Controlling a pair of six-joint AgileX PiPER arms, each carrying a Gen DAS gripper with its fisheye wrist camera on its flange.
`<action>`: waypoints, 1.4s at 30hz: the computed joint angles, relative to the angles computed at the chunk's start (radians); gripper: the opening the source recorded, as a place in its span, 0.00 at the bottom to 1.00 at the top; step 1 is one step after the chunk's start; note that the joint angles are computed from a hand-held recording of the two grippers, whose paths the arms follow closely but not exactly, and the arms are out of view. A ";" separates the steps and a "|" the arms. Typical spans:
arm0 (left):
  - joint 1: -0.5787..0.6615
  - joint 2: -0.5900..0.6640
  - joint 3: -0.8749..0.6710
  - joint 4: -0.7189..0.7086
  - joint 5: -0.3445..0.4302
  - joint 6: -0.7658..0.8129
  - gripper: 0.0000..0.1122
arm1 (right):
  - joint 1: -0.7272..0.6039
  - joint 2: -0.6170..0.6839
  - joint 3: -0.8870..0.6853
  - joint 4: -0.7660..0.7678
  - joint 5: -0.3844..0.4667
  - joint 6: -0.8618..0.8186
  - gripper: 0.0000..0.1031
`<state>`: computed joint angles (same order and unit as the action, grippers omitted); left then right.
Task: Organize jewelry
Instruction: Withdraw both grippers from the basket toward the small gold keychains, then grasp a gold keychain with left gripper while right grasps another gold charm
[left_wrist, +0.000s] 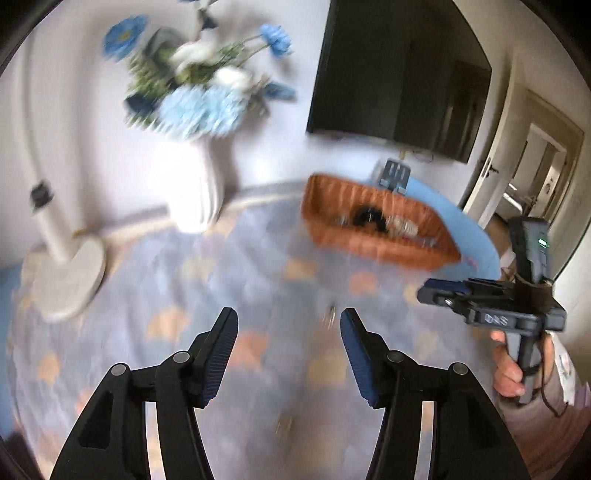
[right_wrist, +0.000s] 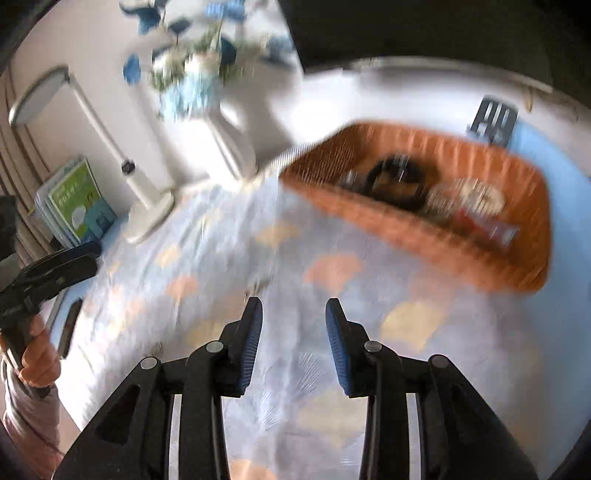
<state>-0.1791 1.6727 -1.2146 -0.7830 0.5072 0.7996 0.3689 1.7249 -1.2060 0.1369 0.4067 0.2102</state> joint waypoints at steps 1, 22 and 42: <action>0.015 -0.016 0.042 -0.040 -0.003 0.050 0.53 | 0.006 0.014 0.011 0.013 -0.018 -0.002 0.37; -0.070 0.068 0.218 0.097 -0.166 -0.008 0.38 | 0.101 0.155 -0.127 -0.231 0.121 0.150 0.37; -0.051 0.071 0.219 0.033 -0.152 0.050 0.22 | 0.084 0.436 -0.544 -0.177 0.264 -0.311 0.37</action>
